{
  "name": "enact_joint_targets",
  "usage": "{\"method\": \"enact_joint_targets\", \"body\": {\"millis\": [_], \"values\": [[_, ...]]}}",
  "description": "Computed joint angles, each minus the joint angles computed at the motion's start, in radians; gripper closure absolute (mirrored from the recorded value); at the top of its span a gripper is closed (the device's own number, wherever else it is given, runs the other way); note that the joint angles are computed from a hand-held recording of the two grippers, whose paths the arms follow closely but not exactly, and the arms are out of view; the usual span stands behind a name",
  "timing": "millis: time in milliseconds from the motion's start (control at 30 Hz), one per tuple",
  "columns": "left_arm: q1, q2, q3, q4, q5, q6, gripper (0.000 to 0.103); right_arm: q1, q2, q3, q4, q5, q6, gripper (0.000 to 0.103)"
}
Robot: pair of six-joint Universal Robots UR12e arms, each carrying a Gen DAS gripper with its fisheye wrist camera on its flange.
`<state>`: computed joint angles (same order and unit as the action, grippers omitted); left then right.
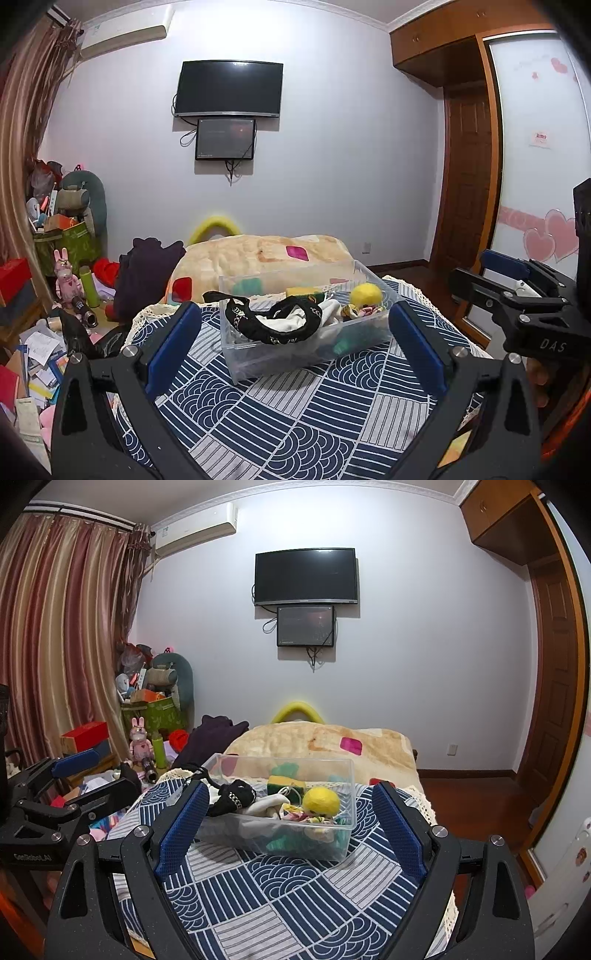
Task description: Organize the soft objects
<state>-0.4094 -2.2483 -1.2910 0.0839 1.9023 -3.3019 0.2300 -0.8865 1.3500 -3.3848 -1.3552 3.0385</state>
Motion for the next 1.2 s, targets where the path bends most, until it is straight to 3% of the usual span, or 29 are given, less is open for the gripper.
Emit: {"method": "enact_joint_targets", "body": {"millis": [767,933,1200], "values": [[-0.001,0.003,0.0,-0.017,-0.027,0.025,0.0,-0.001,-0.001,0.002,-0.003,0.004,0.003,0.013],[-0.001,0.005,-0.001,-0.027,-0.034,0.02,0.0,-0.001,-0.001,0.003,-0.008,0.002,0.005,0.007],[0.007,0.015,-0.012,-0.031,-0.076,0.003,0.0,-0.001,0.001,0.001,-0.007,0.005,0.0,0.006]]}}
